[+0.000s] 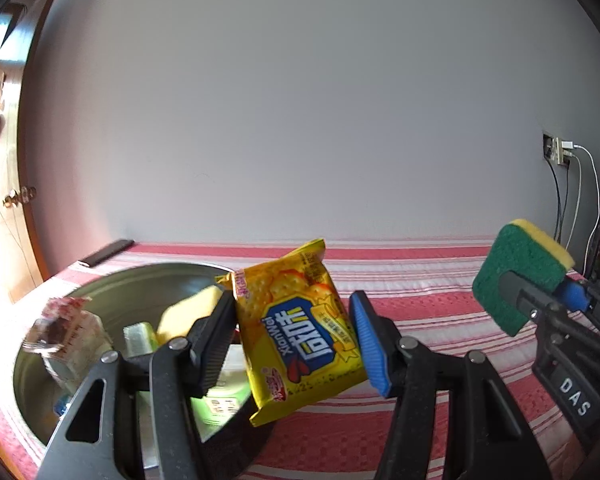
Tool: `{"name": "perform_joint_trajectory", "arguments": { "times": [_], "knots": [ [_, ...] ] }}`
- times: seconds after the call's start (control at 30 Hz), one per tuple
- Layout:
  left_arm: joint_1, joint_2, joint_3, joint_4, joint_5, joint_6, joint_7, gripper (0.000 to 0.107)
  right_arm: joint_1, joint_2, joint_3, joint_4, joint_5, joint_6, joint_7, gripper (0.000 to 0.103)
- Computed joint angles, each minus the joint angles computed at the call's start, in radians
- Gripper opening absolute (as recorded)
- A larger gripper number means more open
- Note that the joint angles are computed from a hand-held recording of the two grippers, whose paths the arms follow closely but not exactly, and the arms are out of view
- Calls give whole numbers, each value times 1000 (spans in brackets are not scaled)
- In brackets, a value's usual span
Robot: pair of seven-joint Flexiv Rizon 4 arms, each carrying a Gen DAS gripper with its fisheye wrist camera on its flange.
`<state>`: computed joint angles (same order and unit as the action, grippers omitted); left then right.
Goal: Organize objects
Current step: 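Lift and carry the green-and-yellow sponge and yellow snack pack over the silver tin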
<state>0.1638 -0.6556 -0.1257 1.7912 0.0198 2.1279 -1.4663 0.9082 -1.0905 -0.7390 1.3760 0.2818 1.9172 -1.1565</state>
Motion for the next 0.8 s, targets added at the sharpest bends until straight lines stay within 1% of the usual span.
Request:
{"name": "perform_joint_trajectory", "arguments": {
  "times": [0.1,0.2,0.33,0.4,0.43,0.5,0.63,0.73,0.8],
  "knots": [
    [22,20,-5,26,19,13,-14,57,-38,22,70,-17,-43,1,-13,36],
    [82,48,-43,51,62,7,-59,57,-50,26,97,-39,-65,-5,-23,36],
    [137,79,-63,74,107,13,-116,57,-57,33,121,-66,-93,-8,-42,36],
    [146,93,-58,82,117,11,-135,57,-64,38,139,-80,-111,-9,-55,36],
    [163,96,-65,67,127,-6,-143,57,-76,40,156,-92,-125,-10,-62,36],
    [168,108,-54,76,133,-5,-151,57,-88,52,193,-105,-150,-14,-74,36],
    [192,118,-45,85,148,-9,-165,57,-130,68,289,-146,-217,-31,-90,36],
    [182,122,-18,91,128,-8,-163,57,-128,75,316,-156,-243,-40,-94,36],
    [205,119,-26,82,136,-26,-167,57,-148,72,352,-184,-277,-56,-92,36]
  ]
}}
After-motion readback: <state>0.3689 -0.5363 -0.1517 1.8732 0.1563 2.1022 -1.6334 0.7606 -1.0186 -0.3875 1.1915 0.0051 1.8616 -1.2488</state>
